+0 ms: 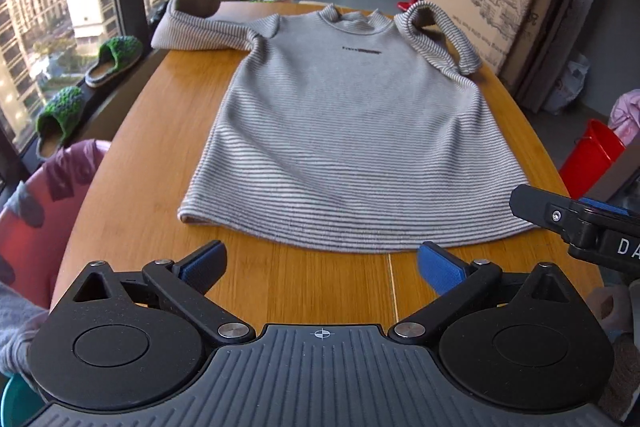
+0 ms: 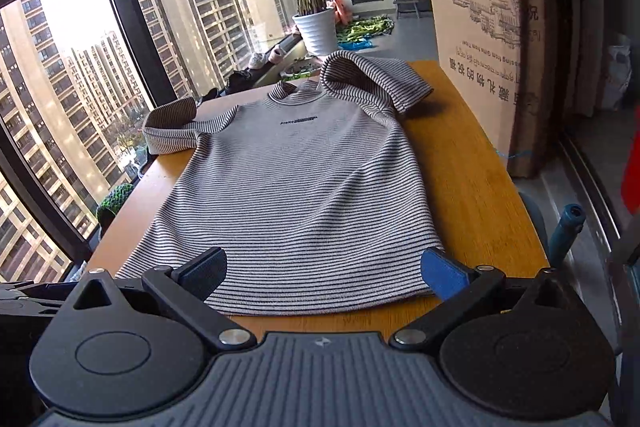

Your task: Fold clothes

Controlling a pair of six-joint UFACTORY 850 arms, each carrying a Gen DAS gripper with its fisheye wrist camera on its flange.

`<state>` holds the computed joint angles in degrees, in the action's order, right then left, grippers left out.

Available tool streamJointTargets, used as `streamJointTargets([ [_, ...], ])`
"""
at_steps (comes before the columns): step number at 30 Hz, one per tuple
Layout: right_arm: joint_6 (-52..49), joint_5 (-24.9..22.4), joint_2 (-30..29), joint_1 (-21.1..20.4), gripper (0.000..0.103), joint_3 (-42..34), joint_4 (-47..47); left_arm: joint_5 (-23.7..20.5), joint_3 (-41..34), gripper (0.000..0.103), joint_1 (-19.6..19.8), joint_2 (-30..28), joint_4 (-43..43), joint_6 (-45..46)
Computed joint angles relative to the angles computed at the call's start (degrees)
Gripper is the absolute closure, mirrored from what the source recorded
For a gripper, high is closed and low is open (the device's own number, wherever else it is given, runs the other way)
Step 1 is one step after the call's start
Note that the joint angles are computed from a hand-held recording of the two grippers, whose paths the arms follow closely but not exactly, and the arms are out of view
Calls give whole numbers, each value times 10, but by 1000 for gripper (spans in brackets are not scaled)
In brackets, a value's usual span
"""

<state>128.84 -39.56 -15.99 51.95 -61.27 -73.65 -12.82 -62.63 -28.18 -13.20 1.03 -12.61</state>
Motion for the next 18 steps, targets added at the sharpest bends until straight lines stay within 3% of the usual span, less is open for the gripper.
streamJointTargets([
  [2, -31, 18, -7, -2, 0, -2, 39, -37, -5, 0, 5, -10, -56, 47],
  [6, -36, 57, -6, -4, 0, 7, 65, -39, 10, 0, 2, -4, -14, 12],
  [14, -24, 17, 2, 6, 0, 13, 63, -13, 18, 0, -5, 8, 27, -24],
  [18, -21, 22, 5, 4, 0, 17, 64, -11, 16, 0, -6, 7, 27, -23],
])
